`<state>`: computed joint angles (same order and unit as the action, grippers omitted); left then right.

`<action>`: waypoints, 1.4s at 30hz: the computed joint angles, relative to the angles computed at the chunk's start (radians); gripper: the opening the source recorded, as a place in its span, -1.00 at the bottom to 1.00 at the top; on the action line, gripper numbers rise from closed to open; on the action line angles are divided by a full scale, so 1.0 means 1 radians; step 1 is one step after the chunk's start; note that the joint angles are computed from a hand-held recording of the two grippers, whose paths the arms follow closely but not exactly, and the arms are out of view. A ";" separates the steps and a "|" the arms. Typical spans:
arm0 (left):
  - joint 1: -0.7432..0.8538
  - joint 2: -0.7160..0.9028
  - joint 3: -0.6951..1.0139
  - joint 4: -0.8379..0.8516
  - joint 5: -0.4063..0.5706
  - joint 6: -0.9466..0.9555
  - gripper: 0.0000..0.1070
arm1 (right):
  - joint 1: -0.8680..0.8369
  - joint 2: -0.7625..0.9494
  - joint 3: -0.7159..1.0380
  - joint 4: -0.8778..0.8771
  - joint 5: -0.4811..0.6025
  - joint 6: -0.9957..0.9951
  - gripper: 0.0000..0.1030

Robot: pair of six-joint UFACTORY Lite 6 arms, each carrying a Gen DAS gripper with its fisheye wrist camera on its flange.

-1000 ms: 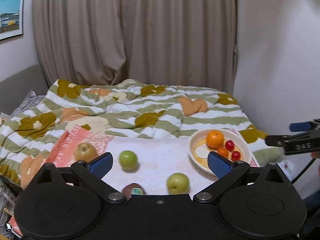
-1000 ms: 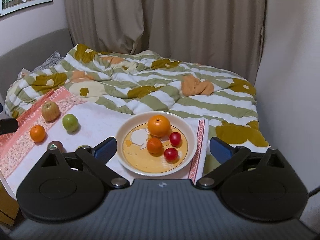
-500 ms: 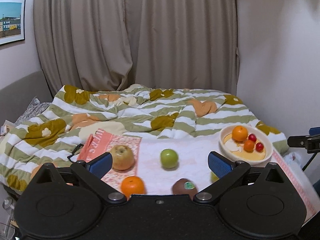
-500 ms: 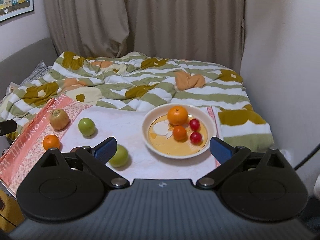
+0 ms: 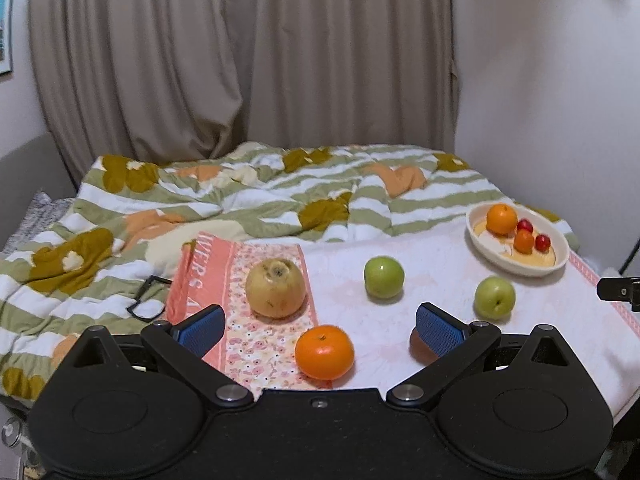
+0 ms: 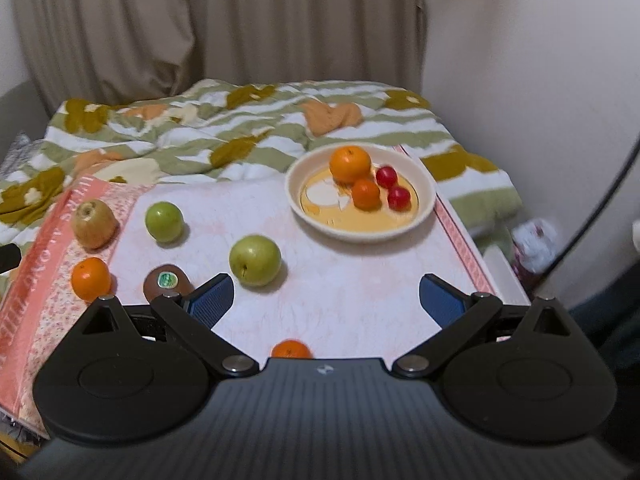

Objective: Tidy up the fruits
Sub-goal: 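Withdraw both tools from the bowl toward the remaining fruits, then grasp a large orange with the left tool while the right tool grasps a small mandarin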

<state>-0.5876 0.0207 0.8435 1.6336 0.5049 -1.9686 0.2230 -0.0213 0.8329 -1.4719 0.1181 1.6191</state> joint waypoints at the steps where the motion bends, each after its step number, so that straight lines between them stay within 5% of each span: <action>1: 0.028 0.012 -0.005 0.044 -0.030 -0.025 0.93 | 0.019 0.009 -0.003 -0.038 0.024 0.063 1.00; 9: 0.184 0.179 0.038 0.433 -0.178 -0.289 0.92 | 0.129 0.148 -0.009 -0.299 0.160 0.472 1.00; 20: 0.231 0.405 0.162 0.689 -0.198 -0.517 0.89 | 0.135 0.325 0.027 -0.672 0.186 0.860 1.00; 27: 0.246 0.506 0.248 0.757 -0.242 -0.607 0.59 | 0.150 0.371 0.052 -0.658 0.199 0.804 1.00; 32: 0.245 0.524 0.263 0.785 -0.239 -0.641 0.57 | 0.133 0.378 0.052 -0.704 0.179 0.843 1.00; 35: 0.245 0.536 0.276 0.719 -0.247 -0.573 0.20 | 0.128 0.386 0.060 -0.707 0.167 0.844 0.93; 42: 0.260 0.510 0.245 0.786 -0.260 -0.648 0.20 | 0.126 0.406 0.076 -0.714 0.150 0.854 0.68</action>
<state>-0.3281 0.5310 1.0884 2.4200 0.2447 -2.6164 0.3492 0.3849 0.9092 -2.1863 0.2684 2.4726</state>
